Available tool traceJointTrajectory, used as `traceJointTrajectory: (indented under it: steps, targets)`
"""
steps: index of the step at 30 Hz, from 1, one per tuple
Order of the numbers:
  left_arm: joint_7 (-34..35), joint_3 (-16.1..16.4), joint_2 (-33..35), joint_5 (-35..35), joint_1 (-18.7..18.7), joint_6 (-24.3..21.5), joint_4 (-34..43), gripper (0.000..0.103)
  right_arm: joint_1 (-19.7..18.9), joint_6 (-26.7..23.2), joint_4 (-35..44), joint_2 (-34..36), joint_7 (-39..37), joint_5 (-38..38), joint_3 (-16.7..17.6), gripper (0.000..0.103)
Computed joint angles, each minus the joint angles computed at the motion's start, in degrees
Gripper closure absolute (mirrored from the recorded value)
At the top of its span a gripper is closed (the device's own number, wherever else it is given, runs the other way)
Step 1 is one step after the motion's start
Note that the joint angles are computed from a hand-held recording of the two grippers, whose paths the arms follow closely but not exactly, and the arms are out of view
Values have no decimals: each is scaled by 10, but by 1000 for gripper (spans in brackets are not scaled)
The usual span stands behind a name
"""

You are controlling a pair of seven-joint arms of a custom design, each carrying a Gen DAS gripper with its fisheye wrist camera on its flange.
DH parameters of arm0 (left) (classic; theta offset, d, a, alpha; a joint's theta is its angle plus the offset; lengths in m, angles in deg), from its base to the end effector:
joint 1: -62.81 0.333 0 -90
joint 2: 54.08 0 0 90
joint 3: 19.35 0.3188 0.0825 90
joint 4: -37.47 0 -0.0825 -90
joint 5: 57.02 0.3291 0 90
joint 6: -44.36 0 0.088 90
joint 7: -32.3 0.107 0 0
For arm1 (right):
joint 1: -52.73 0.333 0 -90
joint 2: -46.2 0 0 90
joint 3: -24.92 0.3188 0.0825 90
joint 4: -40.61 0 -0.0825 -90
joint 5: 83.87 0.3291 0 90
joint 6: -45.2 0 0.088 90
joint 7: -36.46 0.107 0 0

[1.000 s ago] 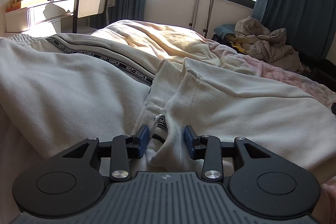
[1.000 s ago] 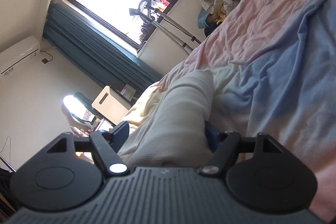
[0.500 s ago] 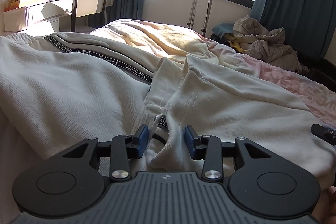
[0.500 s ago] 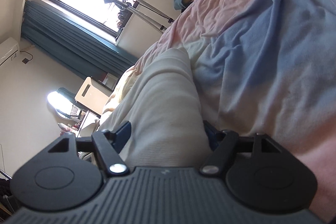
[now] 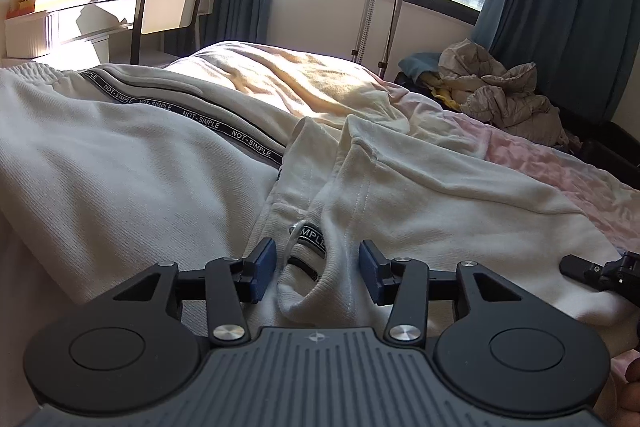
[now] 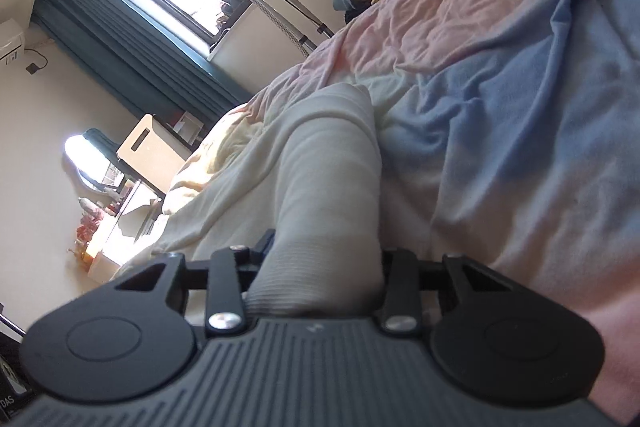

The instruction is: Fold clothes

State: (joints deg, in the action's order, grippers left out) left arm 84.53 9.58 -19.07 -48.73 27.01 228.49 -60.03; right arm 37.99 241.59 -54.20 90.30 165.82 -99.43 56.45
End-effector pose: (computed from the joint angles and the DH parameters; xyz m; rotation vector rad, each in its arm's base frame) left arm 0.6606 -0.1744 0.4213 -1.7838 1.5151 -0.9733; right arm 0.6820 0.1203 0.3876 -1.0670 1.6965 -0.1695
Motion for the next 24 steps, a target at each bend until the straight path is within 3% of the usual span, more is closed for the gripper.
traceJointTrajectory:
  steps: [6,8,11,14,18,24]
  targets:
    - [3,62,-6,-1,-56,22,-24,51,81,-4,-12,-62,-9,48,-96,78]
    - [21,84,-7,-5,-77,35,-32,50,86,2,-12,-71,-11,56,-104,79]
    - [42,144,8,-21,-129,31,-25,50,86,17,-13,-83,-8,60,-110,79]
    - [58,153,23,-37,-140,4,9,47,95,45,-28,-103,-2,63,-135,80]
    - [46,142,48,-13,-131,-54,76,45,98,86,-46,-124,26,64,-169,80]
    - [85,17,104,18,-55,-152,244,45,119,141,-89,-159,60,97,-244,80]
